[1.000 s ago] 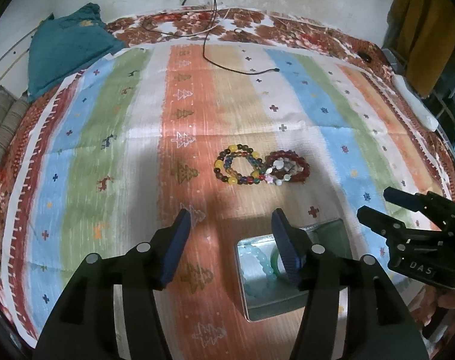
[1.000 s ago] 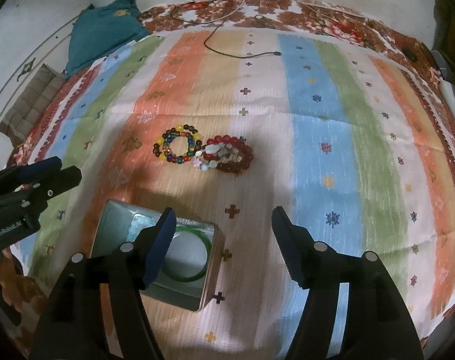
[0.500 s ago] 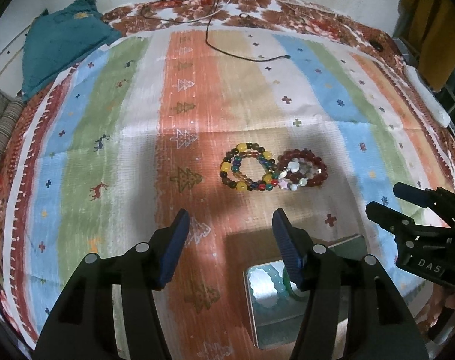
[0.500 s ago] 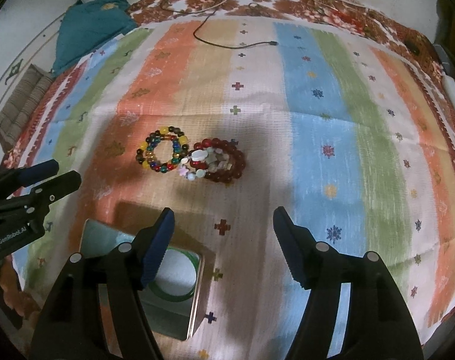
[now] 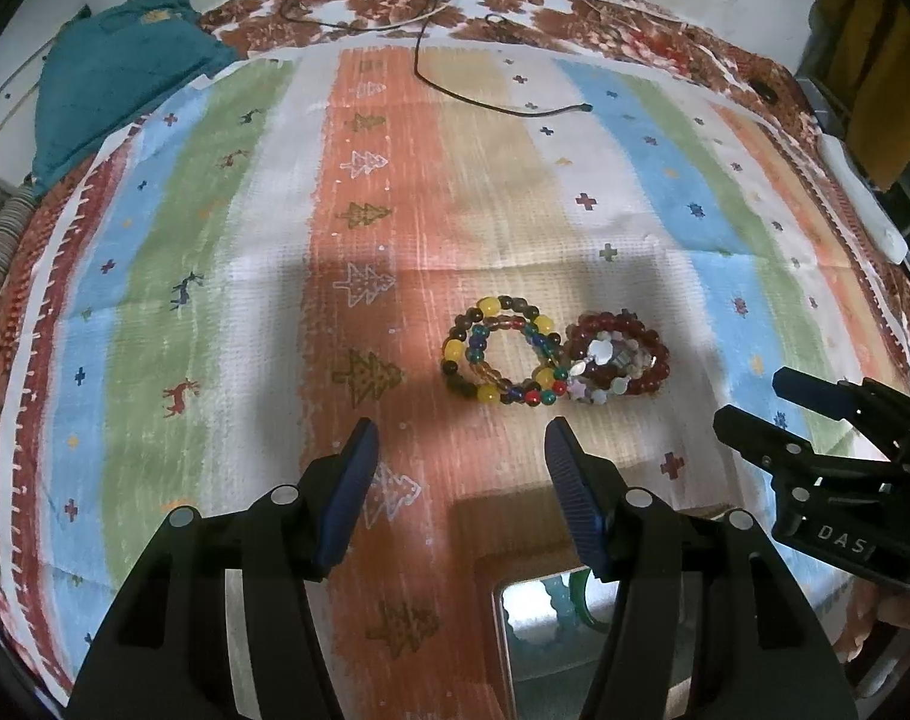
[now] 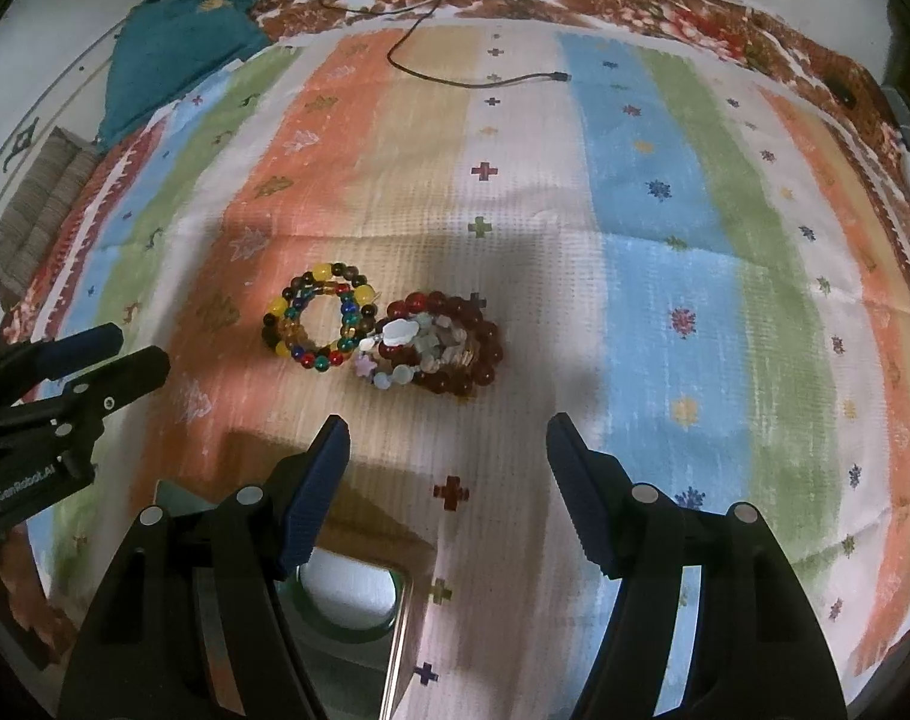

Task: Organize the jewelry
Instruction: 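Move both open tools back to the remaining bracelets, then grasp the multicolour bead bracelet with the left tool while the right tool grasps the white bead bracelet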

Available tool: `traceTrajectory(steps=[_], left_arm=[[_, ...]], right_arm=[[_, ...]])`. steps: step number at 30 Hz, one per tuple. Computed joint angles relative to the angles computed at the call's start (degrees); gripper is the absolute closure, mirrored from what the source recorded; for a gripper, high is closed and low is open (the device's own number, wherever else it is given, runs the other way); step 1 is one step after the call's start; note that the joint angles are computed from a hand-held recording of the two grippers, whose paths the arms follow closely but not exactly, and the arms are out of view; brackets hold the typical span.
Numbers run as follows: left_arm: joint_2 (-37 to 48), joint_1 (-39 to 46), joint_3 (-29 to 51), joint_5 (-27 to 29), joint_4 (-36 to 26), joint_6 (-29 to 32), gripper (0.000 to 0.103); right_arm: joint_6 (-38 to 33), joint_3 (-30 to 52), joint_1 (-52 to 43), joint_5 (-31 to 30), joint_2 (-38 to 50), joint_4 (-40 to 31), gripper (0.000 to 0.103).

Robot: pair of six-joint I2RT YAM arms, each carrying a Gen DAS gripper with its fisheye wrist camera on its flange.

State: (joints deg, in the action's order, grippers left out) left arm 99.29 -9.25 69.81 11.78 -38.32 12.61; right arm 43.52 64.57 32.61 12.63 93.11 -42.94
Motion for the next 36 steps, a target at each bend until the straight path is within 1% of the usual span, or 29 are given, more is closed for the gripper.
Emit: traceTrajectory(steps=[16, 22, 30, 36], left_arm=[[8.91, -1.23, 7.61, 0.09, -1.35, -0.77, 0.045], [12.54, -1.53, 10.09, -1.06, -1.78, -0.57, 0.046], [17.12, -2.27, 13.51, -2.05, -2.76, -0.21, 0.051], [19.89, -3.02, 15.79, -2.41, -3.33, -0.13, 0.053]], right_arm=[[-3.88, 3.14, -2.97, -1.84, 5.47, 1.36, 0.035], [-5.7, 4.25, -4.61, -2.54, 7.71, 1.97, 0.035], [-7.92, 6.39, -6.22, -3.37, 11.43, 2.75, 0.035], [-9.25, 7.36, -7.83, -3.92, 13.29, 3.34, 0.035]])
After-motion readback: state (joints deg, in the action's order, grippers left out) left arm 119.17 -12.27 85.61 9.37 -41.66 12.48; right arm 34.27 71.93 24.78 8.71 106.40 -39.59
